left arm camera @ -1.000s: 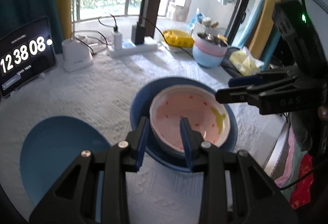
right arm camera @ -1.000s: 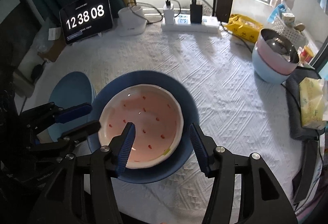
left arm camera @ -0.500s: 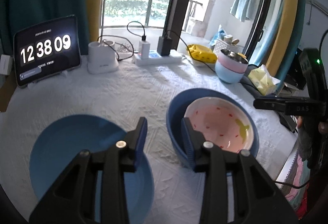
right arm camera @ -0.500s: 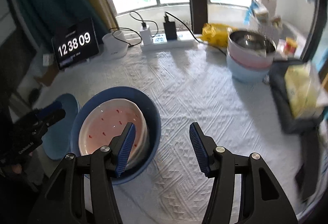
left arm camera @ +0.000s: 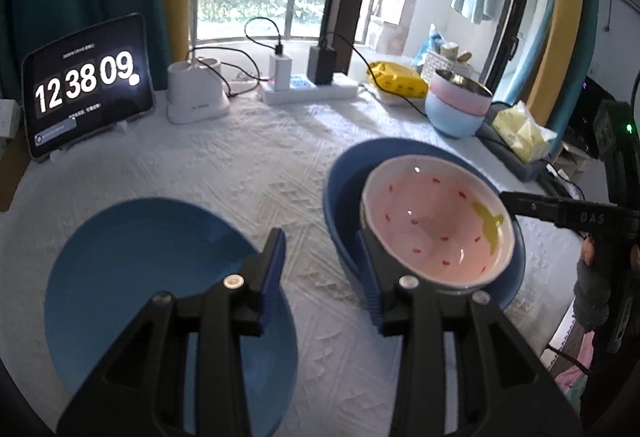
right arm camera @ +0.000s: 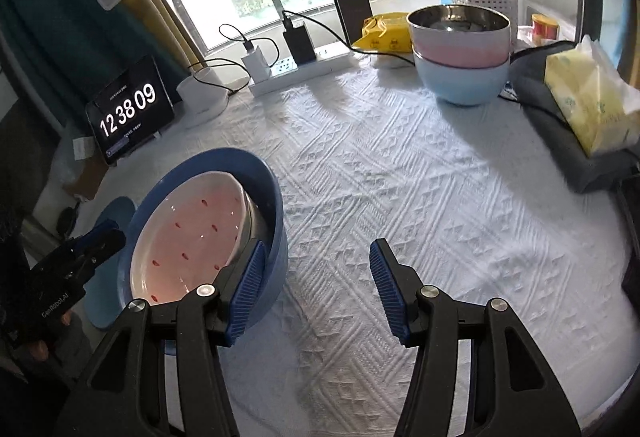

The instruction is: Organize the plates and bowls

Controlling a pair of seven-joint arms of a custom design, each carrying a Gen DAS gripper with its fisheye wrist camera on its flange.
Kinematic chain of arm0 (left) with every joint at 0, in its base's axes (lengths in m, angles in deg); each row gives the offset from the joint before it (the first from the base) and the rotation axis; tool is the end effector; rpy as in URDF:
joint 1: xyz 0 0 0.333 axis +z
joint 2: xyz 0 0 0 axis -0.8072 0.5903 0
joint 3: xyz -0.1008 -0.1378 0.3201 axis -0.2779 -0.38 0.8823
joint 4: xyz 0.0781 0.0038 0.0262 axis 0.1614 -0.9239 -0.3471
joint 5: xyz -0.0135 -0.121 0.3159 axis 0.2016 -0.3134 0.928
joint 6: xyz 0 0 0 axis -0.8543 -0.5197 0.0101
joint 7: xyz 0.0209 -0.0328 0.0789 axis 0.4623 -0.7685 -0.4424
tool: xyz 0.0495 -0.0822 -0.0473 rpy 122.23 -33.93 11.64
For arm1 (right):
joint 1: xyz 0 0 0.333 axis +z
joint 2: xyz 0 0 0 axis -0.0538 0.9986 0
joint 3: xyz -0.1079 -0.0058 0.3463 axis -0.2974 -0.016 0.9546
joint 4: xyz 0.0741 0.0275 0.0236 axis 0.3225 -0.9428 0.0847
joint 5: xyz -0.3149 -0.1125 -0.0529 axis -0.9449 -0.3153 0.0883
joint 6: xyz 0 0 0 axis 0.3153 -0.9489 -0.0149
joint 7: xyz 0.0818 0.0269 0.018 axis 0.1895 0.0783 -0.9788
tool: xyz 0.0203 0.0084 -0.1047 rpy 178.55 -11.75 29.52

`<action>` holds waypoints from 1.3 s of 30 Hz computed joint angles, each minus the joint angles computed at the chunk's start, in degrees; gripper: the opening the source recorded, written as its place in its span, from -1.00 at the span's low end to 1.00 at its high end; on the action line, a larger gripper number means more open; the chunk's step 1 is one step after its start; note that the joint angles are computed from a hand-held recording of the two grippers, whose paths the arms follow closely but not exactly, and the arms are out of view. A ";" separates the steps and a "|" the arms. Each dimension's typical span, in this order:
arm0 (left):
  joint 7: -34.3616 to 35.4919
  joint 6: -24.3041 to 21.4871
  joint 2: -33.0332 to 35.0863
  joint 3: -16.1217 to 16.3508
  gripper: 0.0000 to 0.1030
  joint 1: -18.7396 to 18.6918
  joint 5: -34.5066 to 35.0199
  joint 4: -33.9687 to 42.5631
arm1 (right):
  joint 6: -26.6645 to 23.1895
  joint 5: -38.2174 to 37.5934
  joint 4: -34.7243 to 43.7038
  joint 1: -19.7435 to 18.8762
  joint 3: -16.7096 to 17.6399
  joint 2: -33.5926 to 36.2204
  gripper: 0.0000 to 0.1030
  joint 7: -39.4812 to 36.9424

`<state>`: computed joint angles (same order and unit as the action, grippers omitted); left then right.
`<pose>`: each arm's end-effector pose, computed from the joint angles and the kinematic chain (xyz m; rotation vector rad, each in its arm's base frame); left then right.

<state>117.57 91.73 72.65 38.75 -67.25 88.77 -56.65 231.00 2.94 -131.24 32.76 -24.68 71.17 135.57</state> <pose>0.7037 -0.2738 0.3865 -1.6182 1.9912 -1.0336 0.6885 0.4233 0.3864 -1.7462 1.7103 -0.3750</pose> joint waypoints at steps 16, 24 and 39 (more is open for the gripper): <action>-10.34 -0.26 1.34 13.53 -0.25 -9.94 5.94 2.76 | 1.14 -5.47 1.68 2.77 -4.48 2.48 0.12 11.15; -15.14 1.83 2.04 14.34 -0.25 -10.03 6.51 2.81 | 9.66 -3.83 -2.66 5.10 -8.14 2.46 0.05 13.74; -18.78 9.73 2.91 18.62 -0.68 -13.14 2.53 0.55 | 16.97 -1.79 -3.51 12.74 -20.35 5.74 -0.74 19.35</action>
